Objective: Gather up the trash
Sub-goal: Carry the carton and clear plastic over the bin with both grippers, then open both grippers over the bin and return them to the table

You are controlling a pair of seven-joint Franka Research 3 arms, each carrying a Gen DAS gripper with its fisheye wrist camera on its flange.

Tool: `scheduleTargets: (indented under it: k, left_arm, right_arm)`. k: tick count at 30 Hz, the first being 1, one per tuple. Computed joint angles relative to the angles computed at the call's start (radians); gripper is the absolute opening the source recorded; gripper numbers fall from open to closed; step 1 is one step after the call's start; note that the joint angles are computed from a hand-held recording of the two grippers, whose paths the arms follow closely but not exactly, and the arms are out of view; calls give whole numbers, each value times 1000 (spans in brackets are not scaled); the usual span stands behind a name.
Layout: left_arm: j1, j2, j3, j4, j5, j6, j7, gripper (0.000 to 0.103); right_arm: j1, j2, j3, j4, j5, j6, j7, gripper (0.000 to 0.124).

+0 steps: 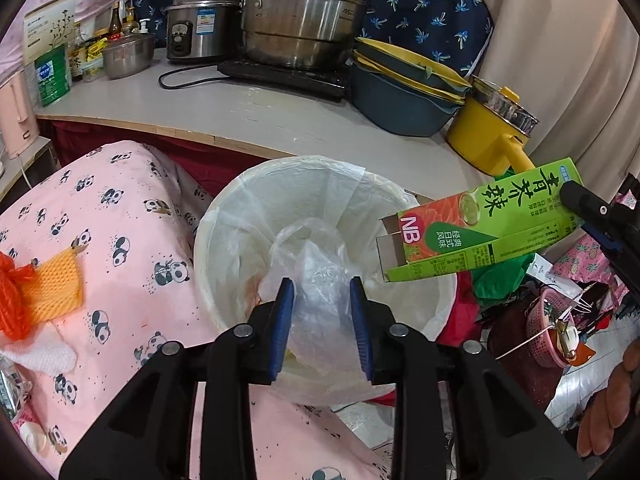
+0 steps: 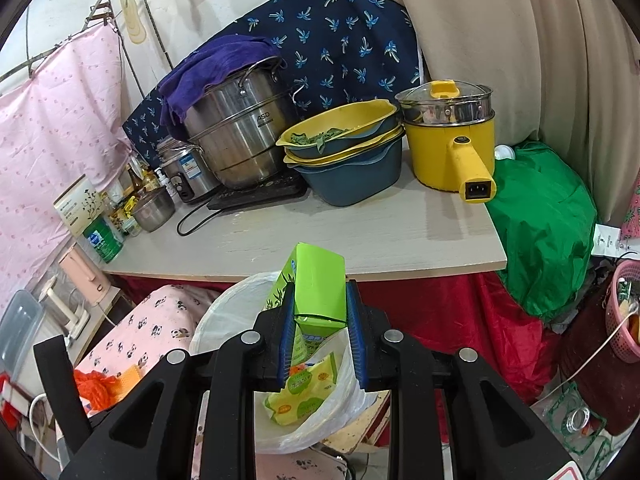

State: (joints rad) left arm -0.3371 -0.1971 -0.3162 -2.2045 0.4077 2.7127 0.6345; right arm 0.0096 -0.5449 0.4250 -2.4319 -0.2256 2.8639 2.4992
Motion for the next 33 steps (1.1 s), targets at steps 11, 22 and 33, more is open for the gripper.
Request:
scheduleTargets:
  k: [11,22,33]
  left_arm:
    - [28,-40,-11,-16,83,-42,-85,55]
    - [49,-89,-15,-48,106,-86,-125,55]
    - [61,-194,-27,-105,112,-158,-174,59]
  right_arm:
    - [-6,97,22,56,-42,28,28,23]
    - [70,217,-22,142,-103,-10,47,33]
    - [218,234,-84,170,-83,-51,6,49]
